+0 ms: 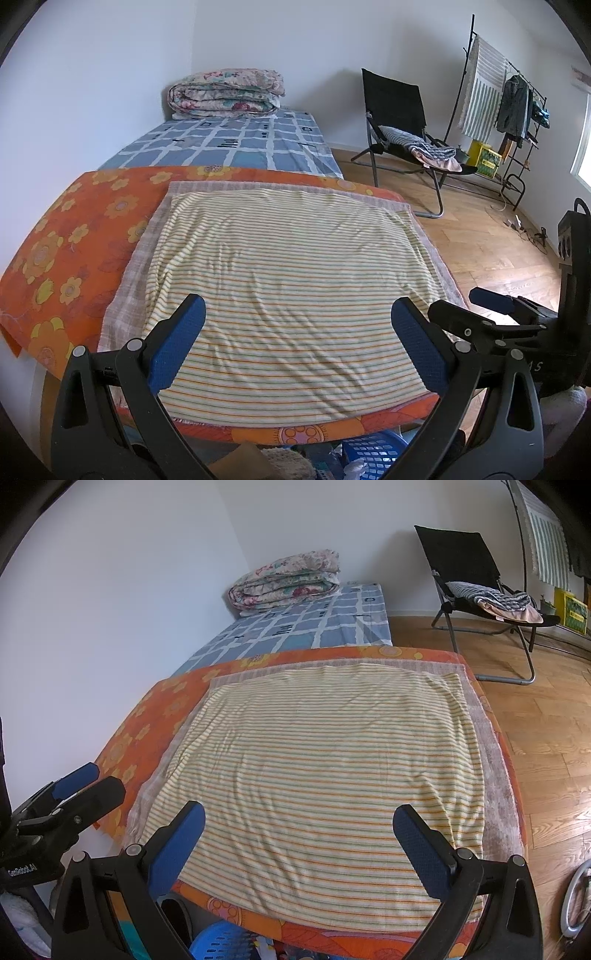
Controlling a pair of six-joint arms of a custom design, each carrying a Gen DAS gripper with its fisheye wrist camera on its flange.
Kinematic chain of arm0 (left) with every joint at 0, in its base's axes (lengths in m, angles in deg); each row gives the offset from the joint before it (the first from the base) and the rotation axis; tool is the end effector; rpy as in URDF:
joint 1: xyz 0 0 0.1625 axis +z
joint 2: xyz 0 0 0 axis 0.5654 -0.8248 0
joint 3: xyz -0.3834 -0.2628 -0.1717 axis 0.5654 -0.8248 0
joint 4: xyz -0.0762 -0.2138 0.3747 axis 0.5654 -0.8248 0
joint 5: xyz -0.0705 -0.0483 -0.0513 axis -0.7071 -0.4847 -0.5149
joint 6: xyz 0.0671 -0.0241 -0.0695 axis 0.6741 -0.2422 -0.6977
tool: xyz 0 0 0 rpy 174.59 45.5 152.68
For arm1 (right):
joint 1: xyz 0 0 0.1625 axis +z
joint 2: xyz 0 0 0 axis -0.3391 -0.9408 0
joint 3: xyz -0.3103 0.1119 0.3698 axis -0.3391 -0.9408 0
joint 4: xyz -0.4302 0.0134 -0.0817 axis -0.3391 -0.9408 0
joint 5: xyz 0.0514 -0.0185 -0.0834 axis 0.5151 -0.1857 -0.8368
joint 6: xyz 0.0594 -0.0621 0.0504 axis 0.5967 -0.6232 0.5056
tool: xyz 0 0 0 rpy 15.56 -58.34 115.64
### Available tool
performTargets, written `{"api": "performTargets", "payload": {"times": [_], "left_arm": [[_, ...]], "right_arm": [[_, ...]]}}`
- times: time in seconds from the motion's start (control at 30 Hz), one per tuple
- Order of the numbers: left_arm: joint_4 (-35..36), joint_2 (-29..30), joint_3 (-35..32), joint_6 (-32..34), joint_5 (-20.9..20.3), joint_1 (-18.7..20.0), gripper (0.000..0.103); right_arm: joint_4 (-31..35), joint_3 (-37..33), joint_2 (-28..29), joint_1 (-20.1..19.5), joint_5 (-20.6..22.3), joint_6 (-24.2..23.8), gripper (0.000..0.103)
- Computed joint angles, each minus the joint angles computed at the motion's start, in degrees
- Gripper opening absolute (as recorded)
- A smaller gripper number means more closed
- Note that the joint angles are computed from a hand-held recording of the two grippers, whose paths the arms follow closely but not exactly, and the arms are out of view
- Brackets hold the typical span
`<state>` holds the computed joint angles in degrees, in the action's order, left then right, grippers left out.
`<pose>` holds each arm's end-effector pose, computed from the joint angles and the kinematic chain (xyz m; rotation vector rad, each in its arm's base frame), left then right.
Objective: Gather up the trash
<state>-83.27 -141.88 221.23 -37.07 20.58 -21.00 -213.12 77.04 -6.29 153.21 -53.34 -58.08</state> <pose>-0.1502 -0.2578 0.3784 0.2685 2.2771 -1.0595 0.3809 -0.2832 0.1047 0.6936 -2.6212 0.7370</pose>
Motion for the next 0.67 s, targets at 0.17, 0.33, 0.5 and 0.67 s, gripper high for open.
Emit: {"api": "performTargets", "payload": {"times": [0.17, 0.33, 0.5, 0.67], "left_arm": [[0.54, 0.09, 0.00, -0.55, -0.04, -0.30, 0.102], [0.55, 0.04, -0.04, -0.49, 0.03, -0.18, 0.102], [0.70, -0.12, 0.01, -0.45, 0.10, -0.17, 0.102], [1.87, -0.15, -0.08, -0.86, 0.72, -0.40, 0.102]], "right_arm": [[-0.04, 0.00, 0.02, -0.01, 0.05, 0.03, 0.103], [0.25, -0.03, -0.06, 0.01, -0.02, 0.03, 0.103], [0.37, 0.03, 0.25, 0.04, 0.13, 0.29, 0.103], [0.25, 0.07, 0.43, 0.02, 0.23, 0.50, 0.103]]}}
